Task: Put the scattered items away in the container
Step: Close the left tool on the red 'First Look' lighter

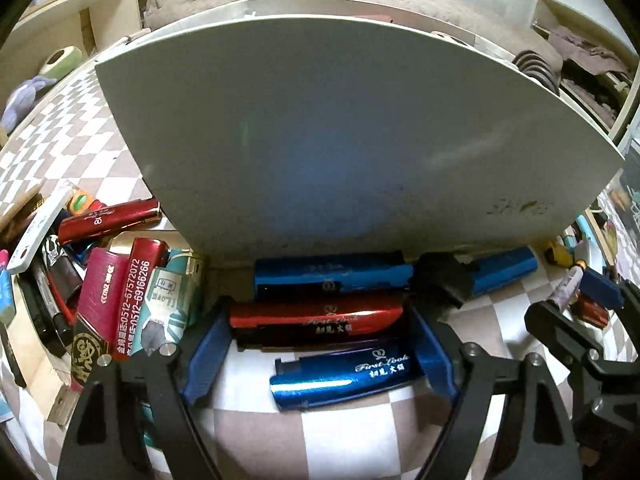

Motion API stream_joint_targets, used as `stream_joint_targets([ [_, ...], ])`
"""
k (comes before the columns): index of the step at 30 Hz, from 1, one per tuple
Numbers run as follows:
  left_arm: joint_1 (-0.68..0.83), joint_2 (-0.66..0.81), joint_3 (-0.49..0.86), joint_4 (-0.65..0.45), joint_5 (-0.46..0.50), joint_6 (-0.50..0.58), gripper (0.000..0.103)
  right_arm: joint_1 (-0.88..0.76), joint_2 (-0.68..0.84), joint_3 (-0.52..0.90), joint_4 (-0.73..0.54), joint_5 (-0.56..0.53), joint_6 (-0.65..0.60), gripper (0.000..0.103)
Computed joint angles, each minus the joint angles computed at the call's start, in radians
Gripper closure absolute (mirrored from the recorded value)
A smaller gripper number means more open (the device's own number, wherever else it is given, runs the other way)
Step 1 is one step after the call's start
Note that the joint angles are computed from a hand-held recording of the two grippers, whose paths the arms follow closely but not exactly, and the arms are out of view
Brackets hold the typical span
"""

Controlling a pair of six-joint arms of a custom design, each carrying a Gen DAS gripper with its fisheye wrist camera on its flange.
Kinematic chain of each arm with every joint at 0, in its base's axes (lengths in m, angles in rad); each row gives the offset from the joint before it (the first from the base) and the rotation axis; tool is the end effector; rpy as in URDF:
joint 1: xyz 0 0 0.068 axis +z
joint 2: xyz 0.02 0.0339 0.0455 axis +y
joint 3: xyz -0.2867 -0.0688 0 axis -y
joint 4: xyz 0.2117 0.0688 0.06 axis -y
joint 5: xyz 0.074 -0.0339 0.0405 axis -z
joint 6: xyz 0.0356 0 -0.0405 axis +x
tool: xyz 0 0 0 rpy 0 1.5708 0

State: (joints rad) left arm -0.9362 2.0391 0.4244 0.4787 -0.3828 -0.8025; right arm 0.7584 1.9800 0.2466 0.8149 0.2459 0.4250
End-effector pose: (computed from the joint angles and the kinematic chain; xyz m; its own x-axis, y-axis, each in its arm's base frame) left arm 0.1560 -0.1895 0.0581 -0.8438 0.0210 -0.5363 0.0676 0.9954 -0.0675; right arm 0.1692 0.1484 0.0717 -0.7564 -0.1657 -0.6328 -0.2721 0.9594 0.0740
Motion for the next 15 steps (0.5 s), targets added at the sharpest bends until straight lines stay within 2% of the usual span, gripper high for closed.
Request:
stream_joint_targets([
  [15, 0.022, -0.094, -0.062, 0.005, -0.005, -0.004, 0.019, 0.017, -0.058, -0.027, -0.013, 0.034, -0.006, 0.021],
])
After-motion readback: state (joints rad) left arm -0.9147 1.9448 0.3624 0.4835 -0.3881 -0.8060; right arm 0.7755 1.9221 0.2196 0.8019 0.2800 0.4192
